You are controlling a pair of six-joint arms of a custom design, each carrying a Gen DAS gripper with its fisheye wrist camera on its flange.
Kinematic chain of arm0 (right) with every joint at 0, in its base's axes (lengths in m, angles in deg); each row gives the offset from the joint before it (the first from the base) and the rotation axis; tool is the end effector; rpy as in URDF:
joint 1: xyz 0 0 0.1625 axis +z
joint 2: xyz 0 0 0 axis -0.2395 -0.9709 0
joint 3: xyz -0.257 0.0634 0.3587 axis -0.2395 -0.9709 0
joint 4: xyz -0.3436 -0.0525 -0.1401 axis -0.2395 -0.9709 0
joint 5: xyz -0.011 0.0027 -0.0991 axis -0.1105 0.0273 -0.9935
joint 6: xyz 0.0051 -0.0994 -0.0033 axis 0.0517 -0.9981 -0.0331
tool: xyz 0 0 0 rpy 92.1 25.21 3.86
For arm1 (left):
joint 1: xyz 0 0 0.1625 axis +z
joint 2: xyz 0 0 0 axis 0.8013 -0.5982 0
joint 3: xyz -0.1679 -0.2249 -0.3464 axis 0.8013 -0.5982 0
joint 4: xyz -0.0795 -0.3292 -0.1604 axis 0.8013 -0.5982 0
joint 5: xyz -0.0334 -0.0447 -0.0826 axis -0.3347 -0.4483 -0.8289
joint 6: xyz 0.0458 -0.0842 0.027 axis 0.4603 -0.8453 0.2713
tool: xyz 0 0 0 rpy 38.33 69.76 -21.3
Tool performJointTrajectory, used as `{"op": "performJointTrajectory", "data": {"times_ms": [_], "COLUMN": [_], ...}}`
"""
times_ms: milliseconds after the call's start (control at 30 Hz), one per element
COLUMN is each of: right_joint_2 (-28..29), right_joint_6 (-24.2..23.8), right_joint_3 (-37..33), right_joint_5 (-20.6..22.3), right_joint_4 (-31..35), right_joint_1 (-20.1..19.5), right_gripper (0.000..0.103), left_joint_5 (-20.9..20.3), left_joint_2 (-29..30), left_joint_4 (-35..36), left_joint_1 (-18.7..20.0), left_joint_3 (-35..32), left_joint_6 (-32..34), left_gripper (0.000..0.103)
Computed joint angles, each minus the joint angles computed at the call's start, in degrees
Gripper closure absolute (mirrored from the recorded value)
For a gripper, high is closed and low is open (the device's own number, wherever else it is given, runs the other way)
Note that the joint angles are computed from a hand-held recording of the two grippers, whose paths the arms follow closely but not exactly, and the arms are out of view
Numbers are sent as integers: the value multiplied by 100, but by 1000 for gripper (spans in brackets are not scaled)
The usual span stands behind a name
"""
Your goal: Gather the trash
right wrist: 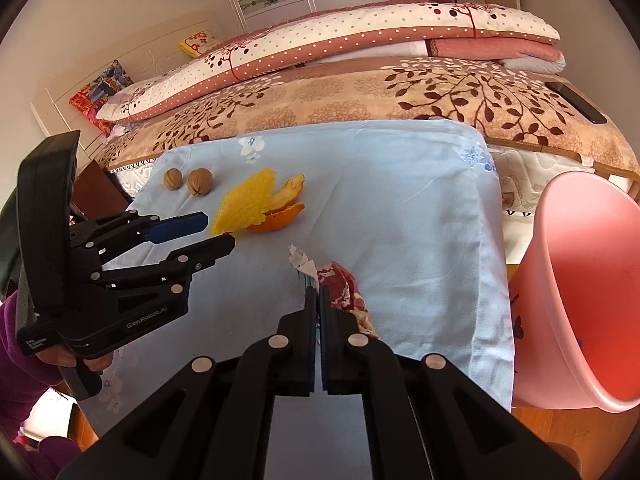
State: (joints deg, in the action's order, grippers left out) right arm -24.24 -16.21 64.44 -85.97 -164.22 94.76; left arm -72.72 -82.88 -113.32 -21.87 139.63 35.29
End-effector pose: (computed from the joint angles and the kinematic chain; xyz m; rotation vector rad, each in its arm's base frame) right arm 0.0484 -0.4005 0.2751 0.4750 -2.5259 0.7694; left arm -0.3332 -0.4437 -0.0180 0.9655 2.2161 -0.6018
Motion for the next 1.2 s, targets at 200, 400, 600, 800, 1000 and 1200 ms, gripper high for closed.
{"op": "performJointTrajectory", "data": {"times_ms": [200,400,600,800,1000,1200], "right_joint_2": [-308,-444,-554,-794,-876,-836], "right_joint_6": [295,394,449,725,650,558], "right_joint_3": [-33,-17,83,146,349,416], "right_joint_5": [203,412,494,538,235,-72], "right_joint_4": [268,395,355,823,992,1185], "right_joint_1": [-223,-375,-381,-473,-417,-323], "right_gripper": [102,102,102,102,102,100], "left_joint_5": [103,81,-309,-1112,-2000,-1974], "left_joint_2": [156,46,-366,-863,-1104,-1041], "left_joint_4": [-128,-190,-308,-217,-206,183], "left_joint_1": [87,130,120,36,-40,-224], "left_joint_3": [-105,-6,254,617,979,1062], "left_joint_6": [250,-28,-713,-1402,-1957,-2083], "left_gripper": [64,94,98,99,99,99]}}
